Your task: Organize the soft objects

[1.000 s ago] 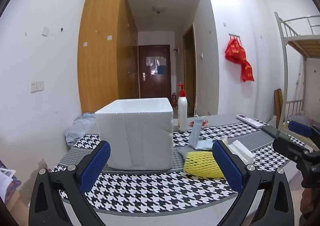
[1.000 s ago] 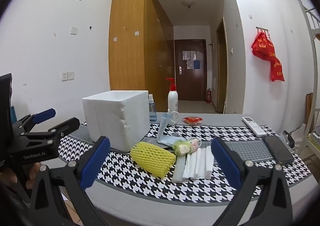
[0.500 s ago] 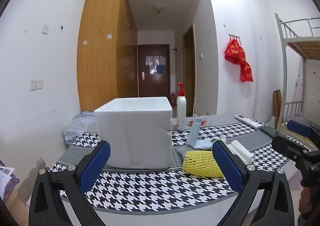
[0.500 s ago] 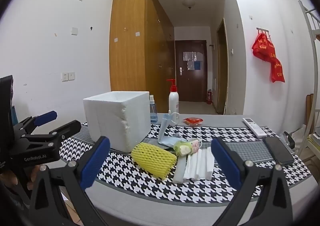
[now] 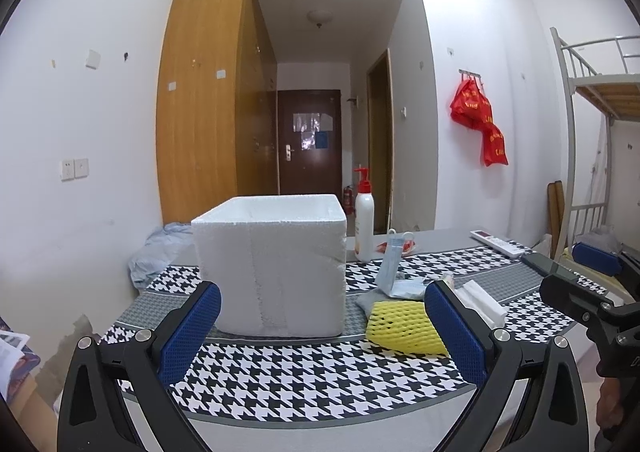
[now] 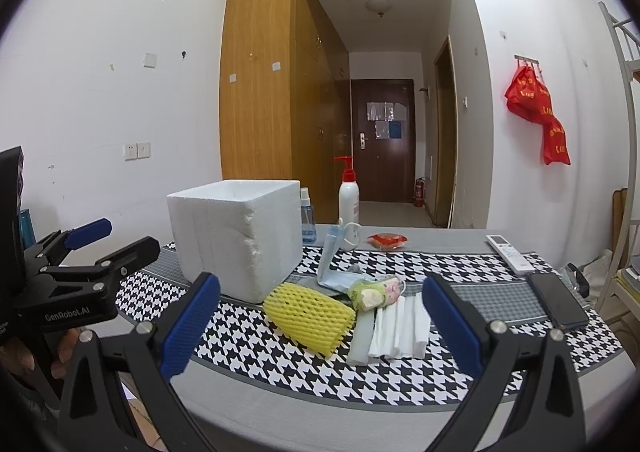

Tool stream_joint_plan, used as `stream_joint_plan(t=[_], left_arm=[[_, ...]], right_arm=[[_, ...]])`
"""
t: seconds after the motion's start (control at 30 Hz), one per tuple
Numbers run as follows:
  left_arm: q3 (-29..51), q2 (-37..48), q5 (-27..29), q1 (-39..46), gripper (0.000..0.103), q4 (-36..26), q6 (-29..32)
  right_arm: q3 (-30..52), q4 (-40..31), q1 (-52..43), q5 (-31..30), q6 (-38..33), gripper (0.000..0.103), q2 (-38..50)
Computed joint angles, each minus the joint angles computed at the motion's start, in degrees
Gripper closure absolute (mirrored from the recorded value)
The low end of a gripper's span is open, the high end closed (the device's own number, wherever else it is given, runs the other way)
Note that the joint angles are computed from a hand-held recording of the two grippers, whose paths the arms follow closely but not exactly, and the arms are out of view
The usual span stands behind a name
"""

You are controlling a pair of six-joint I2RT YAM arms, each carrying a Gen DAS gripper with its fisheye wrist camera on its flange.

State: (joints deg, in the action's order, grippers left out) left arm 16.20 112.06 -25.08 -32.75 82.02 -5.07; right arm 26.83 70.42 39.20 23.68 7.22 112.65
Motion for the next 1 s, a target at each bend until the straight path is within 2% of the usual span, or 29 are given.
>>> stream_joint_plan(t=[1.0], left_arm=[[2.7, 1.8, -4.2, -1.2, 0.001, -0.8, 1.4]], right_arm=[[2.2, -2.1, -1.6, -1.7, -0.1, 0.001, 1.0]])
